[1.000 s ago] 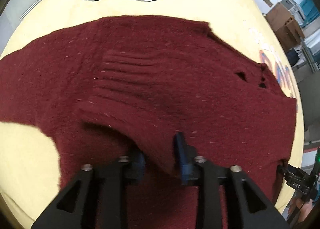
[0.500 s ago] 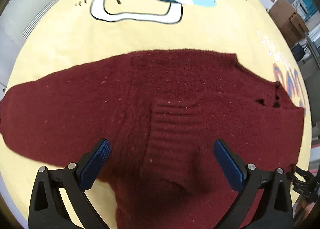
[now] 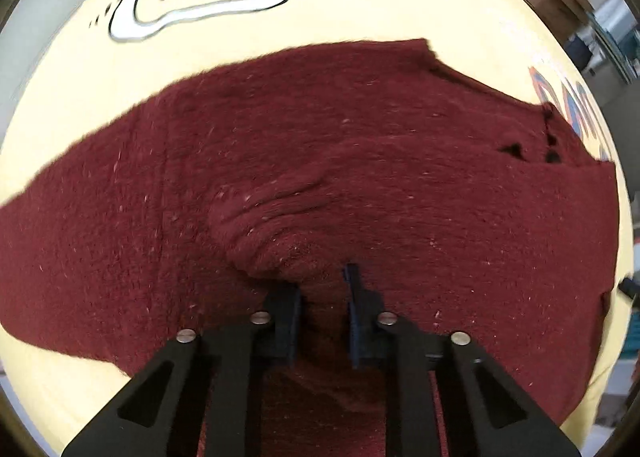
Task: Fold small clothes
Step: 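Fold the held sleeve across the sweater body with the left tool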
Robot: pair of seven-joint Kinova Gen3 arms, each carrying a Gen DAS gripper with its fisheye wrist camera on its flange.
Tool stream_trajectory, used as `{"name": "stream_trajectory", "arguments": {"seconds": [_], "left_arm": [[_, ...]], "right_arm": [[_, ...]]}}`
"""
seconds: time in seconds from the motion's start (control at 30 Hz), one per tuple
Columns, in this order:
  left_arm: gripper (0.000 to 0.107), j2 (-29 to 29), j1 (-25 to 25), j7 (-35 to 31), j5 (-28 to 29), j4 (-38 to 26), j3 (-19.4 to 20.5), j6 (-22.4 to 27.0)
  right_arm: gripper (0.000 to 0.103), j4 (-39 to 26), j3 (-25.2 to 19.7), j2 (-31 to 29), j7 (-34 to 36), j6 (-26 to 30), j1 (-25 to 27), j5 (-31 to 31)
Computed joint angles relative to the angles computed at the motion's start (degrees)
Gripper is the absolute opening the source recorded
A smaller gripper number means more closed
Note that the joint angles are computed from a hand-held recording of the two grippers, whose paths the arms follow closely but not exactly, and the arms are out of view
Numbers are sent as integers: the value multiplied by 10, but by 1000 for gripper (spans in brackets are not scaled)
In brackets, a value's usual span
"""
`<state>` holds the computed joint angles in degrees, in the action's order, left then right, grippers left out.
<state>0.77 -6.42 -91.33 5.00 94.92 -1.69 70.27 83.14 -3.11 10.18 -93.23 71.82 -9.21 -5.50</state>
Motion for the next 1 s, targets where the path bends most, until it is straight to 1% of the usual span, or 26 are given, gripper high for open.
{"name": "stream_trajectory", "arguments": {"seconds": [0.07,0.17,0.2,0.27,0.3,0.33,0.37,0.4,0.43,0.47,0.5,0.53,0.6,0.63,0.67,0.73,0.8,0.83,0.87,0.9,0.93,0.97,1.0], "left_arm": [[12,-11,8,3,-8,5,6,-13],[12,-38,13,18,-10,14,7,-37],[12,-46,14,15,-5,13,-2,-39],[12,-44,7,8,4,5,-3,-33],[12,-45,7,6,3,8,-3,-35],[12,-45,6,6,1,4,-3,-34],[12,-43,7,7,-2,1,-1,-35],[12,-47,9,10,-4,4,1,-41],[12,-51,12,15,-4,10,4,-49],[12,-60,8,14,0,18,7,-57],[12,-63,15,14,-1,18,3,-55],[12,-65,12,5,6,7,1,-57],[12,-43,14,8,-1,-13,3,-41],[12,-25,10,12,-3,-25,9,-41],[12,-15,16,25,-14,-26,7,-32],[13,-4,17,39,-23,-14,9,-39],[16,-13,19,45,-26,5,9,-59],[20,-16,21,51,-34,7,11,-62],[24,-17,25,60,-45,4,15,-58],[29,-15,28,70,-53,-5,18,-46],[40,-12,32,88,-67,-18,22,-29],[51,-6,34,97,-72,-28,22,-21],[58,-11,35,98,-67,-35,21,-17]], "right_arm": [[78,-21,1,16,-5,1,1,-7],[78,-70,0,63,2,1,14,-40],[78,-84,-2,75,-1,0,13,-47],[78,-127,-6,111,-6,10,10,-56],[75,-138,-9,125,-9,14,8,-60],[62,-140,-8,132,-13,16,2,-63],[16,-149,-11,143,-25,22,-2,-57],[18,-151,-13,146,-36,19,-4,-55],[18,-146,-4,141,-46,7,-12,-54],[18,-131,-6,129,-53,-14,-11,-51],[18,-113,-5,114,-55,-32,-8,-50],[18,-97,-4,101,-59,-50,-6,-48],[17,-75,-3,83,-63,-72,-1,-48],[17,-68,-4,79,-65,-75,2,-50],[17,-67,-4,81,-67,-72,2,-50],[18,-69,-5,92,-69,-62,-4,-39],[19,-69,-6,98,-68,-58,-8,-30],[21,-72,-6,102,-68,-58,-11,-27],[28,-74,-6,101,-68,-57,-15,-20],[44,-76,-4,99,-71,-55,-21,-7],[55,-79,-2,96,-77,-52,-30,9],[75,-79,-2,90,-77,-53,-35,18],[82,-71,-4,79,-73,-63,-34,18]]}}
